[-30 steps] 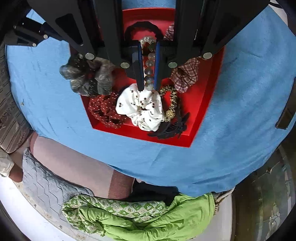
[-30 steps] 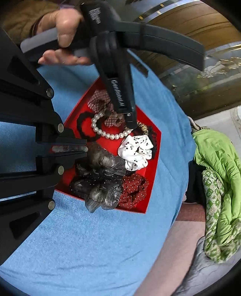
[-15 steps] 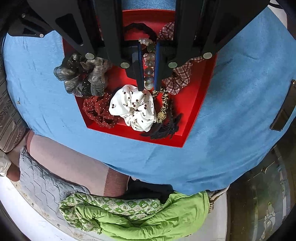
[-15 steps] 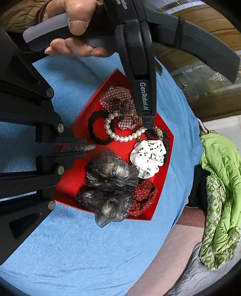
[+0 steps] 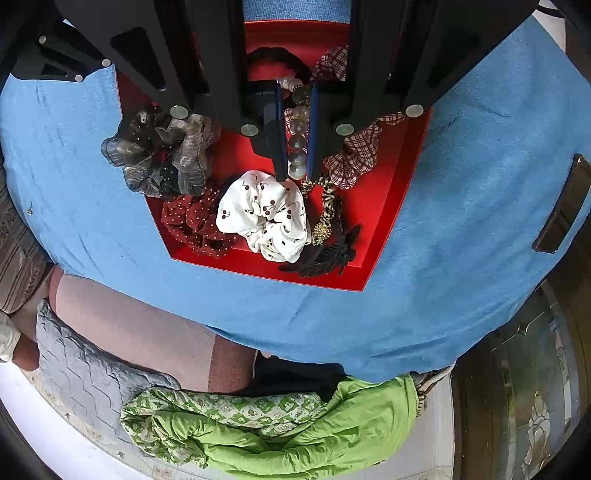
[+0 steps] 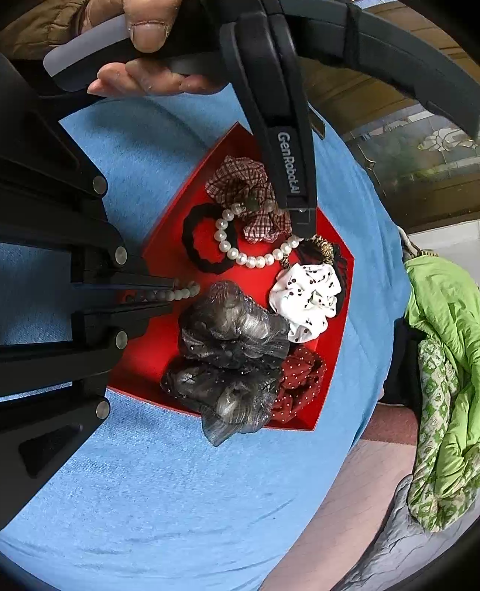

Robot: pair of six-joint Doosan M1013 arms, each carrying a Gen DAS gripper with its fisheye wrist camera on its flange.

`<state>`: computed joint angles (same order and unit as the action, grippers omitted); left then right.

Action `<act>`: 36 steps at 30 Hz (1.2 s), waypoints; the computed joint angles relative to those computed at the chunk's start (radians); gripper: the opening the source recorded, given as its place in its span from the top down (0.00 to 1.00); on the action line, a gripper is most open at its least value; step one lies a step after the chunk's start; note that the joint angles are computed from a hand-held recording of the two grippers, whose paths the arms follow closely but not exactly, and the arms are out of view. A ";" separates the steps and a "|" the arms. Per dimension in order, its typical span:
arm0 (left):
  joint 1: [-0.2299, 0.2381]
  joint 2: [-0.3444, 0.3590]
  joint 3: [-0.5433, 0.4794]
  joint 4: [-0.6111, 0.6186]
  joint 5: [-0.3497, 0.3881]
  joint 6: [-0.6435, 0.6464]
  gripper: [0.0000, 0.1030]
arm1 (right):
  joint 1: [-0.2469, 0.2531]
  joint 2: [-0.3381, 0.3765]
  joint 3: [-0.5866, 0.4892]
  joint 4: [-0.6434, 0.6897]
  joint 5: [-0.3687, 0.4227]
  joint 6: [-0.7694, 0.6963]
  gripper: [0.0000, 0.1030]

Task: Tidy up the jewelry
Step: 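Lower both pearl bracelets into the red tray and open both tools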

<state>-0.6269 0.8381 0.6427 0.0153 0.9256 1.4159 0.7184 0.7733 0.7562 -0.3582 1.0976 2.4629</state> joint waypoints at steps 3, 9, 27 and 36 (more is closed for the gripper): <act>-0.001 0.002 -0.004 0.006 0.005 0.001 0.91 | 0.000 0.000 0.001 -0.002 -0.001 0.004 0.92; -0.004 0.002 0.000 0.015 0.006 0.005 0.91 | -0.001 -0.001 0.004 -0.001 -0.004 0.004 0.92; 0.038 -0.043 0.053 -0.285 -0.105 0.122 0.91 | -0.005 -0.072 0.072 -0.077 -0.127 0.080 0.93; 0.070 -0.050 0.060 -0.478 -0.116 0.193 0.91 | -0.011 -0.094 0.077 -0.087 -0.158 0.130 0.93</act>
<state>-0.5567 0.7885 0.7031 -0.4623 0.8091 1.6087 0.7073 0.6790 0.8332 -0.4455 0.9395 2.5933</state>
